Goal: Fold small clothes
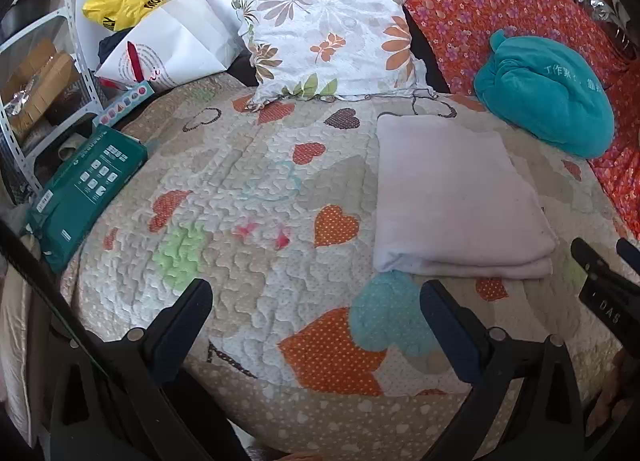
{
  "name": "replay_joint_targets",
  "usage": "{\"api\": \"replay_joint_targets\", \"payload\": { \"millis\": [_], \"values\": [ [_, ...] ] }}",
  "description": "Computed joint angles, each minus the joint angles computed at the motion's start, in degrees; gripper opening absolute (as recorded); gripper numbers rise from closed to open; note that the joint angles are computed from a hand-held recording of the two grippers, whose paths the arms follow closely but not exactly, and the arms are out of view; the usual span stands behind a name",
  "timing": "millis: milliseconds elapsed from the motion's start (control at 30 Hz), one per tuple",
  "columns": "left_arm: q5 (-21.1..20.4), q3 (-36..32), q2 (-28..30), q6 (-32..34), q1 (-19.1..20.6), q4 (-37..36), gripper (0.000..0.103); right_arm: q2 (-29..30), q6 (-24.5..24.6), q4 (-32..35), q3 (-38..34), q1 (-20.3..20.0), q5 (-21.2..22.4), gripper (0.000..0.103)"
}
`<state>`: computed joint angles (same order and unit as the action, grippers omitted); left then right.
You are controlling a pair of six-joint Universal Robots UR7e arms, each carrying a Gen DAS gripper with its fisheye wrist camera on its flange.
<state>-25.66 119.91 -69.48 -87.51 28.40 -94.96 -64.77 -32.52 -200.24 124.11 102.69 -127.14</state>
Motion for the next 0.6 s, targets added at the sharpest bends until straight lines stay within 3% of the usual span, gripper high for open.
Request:
{"api": "replay_joint_targets", "payload": {
  "millis": [267, 600],
  "values": [
    [-3.0, 1.4, 2.5, 8.5, 2.1, -10.7, 0.103, 0.5, 0.9, 0.0, -0.7, -0.7, -1.0, 0.088],
    [-4.6, 1.5, 3.4, 10.2, 3.8, -12.2, 0.103, 2.0, 0.3, 0.3, -1.3, -0.7, -2.3, 0.088]
  ]
}}
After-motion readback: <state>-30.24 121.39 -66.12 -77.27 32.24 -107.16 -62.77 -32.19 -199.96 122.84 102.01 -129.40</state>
